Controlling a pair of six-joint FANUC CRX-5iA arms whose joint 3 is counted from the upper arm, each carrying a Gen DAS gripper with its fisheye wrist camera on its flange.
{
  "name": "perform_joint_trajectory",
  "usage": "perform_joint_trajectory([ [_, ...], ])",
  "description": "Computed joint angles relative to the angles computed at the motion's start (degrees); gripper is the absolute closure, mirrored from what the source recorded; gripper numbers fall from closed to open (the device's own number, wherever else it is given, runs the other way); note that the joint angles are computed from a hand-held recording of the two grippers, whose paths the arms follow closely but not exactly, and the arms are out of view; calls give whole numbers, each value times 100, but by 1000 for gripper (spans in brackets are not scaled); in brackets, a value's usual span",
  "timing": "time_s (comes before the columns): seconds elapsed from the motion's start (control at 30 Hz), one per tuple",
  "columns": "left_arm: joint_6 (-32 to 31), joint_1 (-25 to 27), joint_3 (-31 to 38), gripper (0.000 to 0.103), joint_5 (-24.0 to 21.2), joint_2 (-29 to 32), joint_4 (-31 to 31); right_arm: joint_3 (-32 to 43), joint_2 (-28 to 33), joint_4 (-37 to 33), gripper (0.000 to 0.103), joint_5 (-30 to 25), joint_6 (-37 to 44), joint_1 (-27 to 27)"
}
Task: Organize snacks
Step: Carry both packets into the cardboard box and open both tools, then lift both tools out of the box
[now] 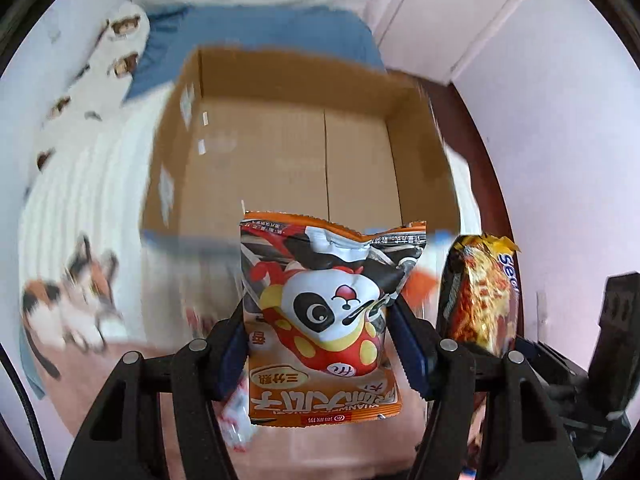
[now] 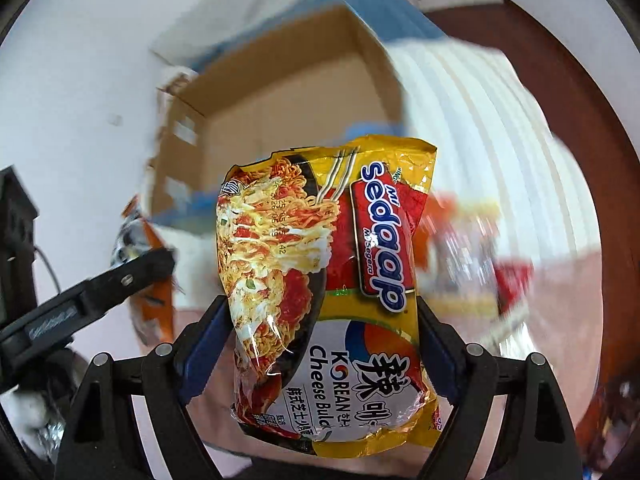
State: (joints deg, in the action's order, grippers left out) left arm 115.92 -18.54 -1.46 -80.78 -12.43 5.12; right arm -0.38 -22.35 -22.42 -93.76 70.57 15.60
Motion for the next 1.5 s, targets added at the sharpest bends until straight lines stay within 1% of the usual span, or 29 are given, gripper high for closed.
perform_joint_trajectory([
  [0.13,-37,267,557,41,36,587,-213,747,737,62,15,266,327,67],
  [0.23,-217,584,763,41,133,1091,-120,1095,1289,271,15,503,436,291],
  [0.4,-541,963,979,41,246,1905,172,1651,2202,381,15,518,573,300],
  [0.43,-608,1029,992,41,280,2024,224,1717,2351,394,15,530,612,269],
  [0.5,-727,1092,1161,41,199,2355,187,1778,2669,497,15,717,664,253],
  [0.53,-755,1108,1227,41,174,2471,170,1831,2809,520,15,727,692,254],
  [0.63,-817,1150,1379,41,123,2790,150,1792,3081,533,14,801,846,149],
  [0.7,-852,1152,1457,41,107,2945,139,1763,3340,654,14,1048,692,411],
  [0.77,-916,1178,1498,41,144,3080,151,1811,3493,689,15,1074,745,427],
  [0.93,-1030,1238,1494,40,217,3284,330,1835,3786,710,14,1183,833,471],
  [1.03,-1066,1208,1590,40,196,3364,161,1870,3912,738,14,1148,904,516],
  [1.07,-1036,1158,1531,37,227,3252,94,1807,3867,807,13,1224,940,592],
  [1.1,-1043,1133,1516,22,255,3208,36,1756,3831,906,6,1260,962,656],
  [1.13,-1047,1120,1536,16,240,3207,-4,1741,3830,944,3,1277,984,674],
  [1.17,-1044,1114,1532,11,247,3183,-31,1745,3833,945,3,1273,974,672],
  [1.37,-1003,1026,1488,10,309,2959,-284,1695,3760,997,3,1236,876,668],
  [1.5,-901,982,1337,10,371,2692,-348,1501,3498,1078,3,1230,821,645],
])
